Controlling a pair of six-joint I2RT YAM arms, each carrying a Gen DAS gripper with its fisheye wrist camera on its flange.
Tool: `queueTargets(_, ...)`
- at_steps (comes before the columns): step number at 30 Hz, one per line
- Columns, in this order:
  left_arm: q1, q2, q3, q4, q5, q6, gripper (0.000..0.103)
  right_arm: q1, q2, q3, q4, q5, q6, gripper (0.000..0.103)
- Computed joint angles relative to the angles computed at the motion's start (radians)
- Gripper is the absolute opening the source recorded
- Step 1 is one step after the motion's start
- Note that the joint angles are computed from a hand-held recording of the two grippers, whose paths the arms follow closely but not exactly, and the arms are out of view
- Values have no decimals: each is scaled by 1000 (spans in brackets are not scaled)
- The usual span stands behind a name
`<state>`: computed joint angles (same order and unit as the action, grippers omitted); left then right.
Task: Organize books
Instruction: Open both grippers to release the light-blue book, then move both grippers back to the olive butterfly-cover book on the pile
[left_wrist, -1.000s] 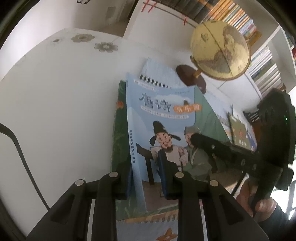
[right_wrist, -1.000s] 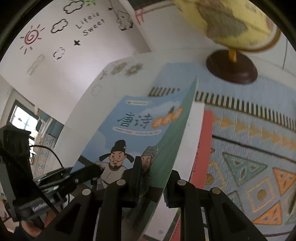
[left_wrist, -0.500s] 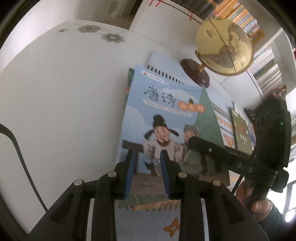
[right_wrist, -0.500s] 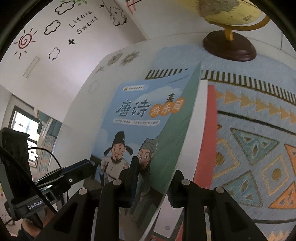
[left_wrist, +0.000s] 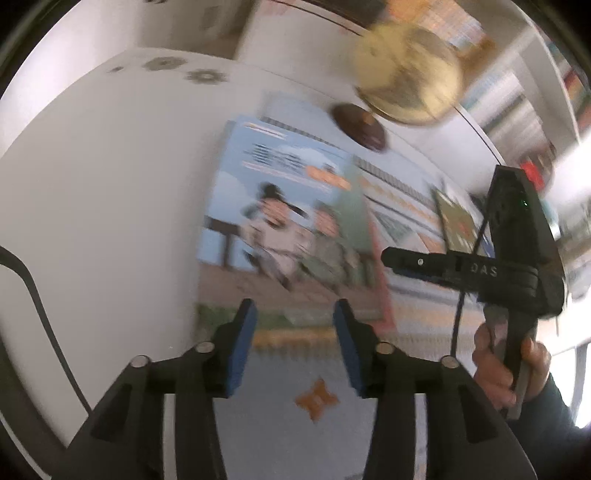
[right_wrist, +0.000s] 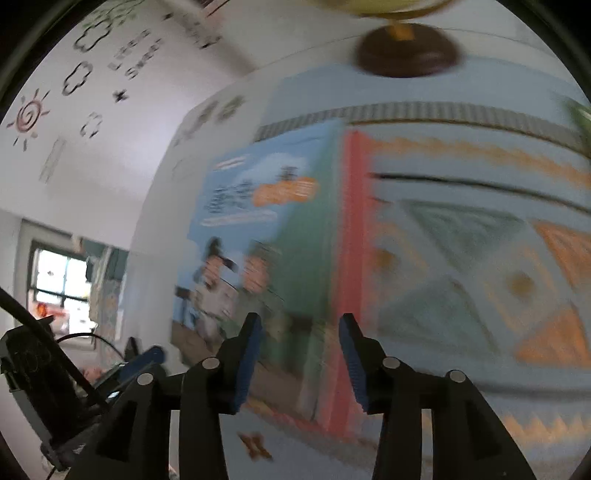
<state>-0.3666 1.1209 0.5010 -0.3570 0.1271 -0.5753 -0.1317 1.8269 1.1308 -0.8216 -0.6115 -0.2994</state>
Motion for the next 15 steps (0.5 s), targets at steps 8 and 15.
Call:
queueTargets(8,-517,138,196,-13,-279,-290,80,-482,-256,-120,-205,71,-413,45)
queueTargets(15,-819,423,562,-131,-486,-418,82,-1022,-226,104,-423,46,-906,64)
